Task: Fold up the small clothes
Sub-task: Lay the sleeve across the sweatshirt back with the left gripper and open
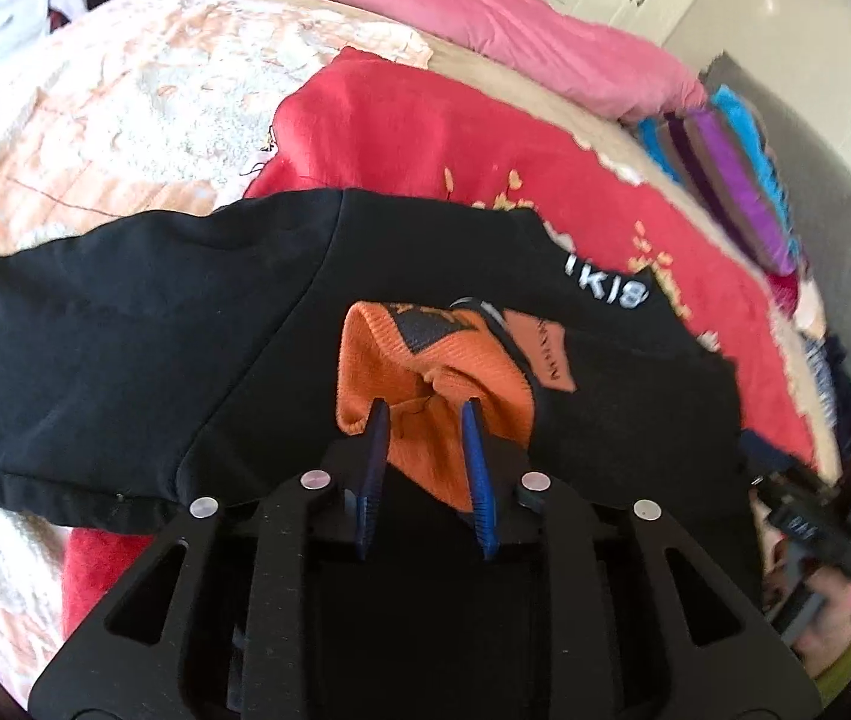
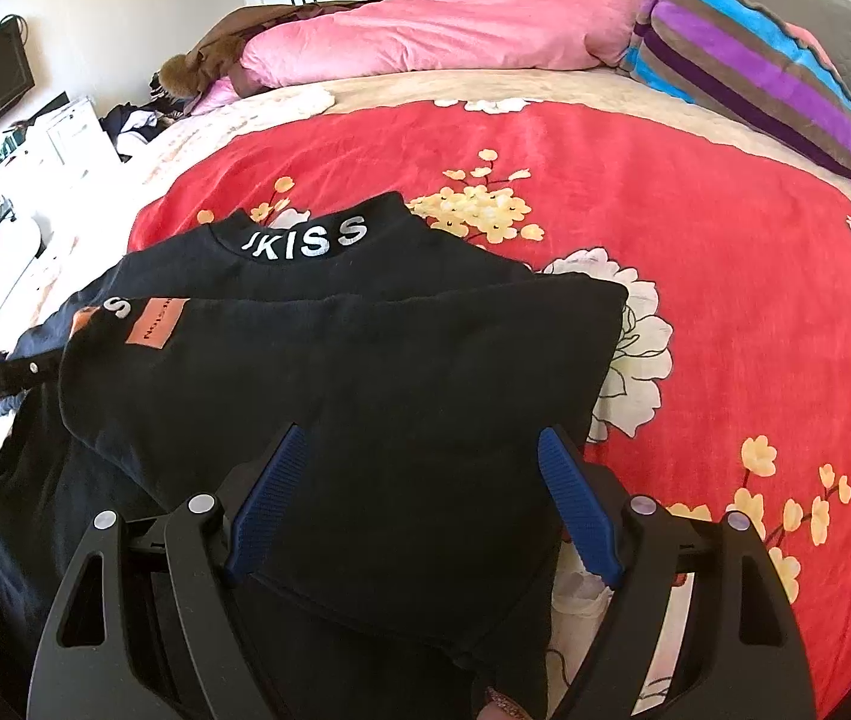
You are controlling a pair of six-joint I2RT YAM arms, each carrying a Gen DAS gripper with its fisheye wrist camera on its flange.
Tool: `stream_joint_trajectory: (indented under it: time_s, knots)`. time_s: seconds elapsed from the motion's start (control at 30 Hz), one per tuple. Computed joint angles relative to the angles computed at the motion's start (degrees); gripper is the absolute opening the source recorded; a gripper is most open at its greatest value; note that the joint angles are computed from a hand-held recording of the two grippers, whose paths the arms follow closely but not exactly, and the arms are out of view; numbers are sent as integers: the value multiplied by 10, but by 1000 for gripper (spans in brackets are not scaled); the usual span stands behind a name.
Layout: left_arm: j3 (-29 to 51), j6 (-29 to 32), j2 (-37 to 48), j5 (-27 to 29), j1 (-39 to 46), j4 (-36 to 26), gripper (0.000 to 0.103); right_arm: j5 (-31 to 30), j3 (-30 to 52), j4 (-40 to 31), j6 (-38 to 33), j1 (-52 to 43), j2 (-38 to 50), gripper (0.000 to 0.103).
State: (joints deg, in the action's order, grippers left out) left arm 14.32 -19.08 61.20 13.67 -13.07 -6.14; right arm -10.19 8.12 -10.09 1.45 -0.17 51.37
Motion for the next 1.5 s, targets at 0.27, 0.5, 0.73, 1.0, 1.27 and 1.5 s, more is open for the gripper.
stream_joint_trajectory:
  time_s: [0.27,0.5,0.73,1.0,1.27,1.5]
  knots:
    - [-8,-15,48,87,35,74,27,18,-4,9,2,15,5,79]
    - [-11,-1,71,152,66,93,47,17,-3,17,2,14,16,79]
    - [13,-6,124,60,13,104,11,20,-3,17,-2,15,17,79]
    - [13,44,-31,52,35,-67,11,30,0,21,-2,19,33,79]
    - [11,70,41,39,71,-34,34,57,9,42,1,-1,100,79]
    - [18,57,-53,1,62,-98,34,25,13,-18,3,-35,17,79]
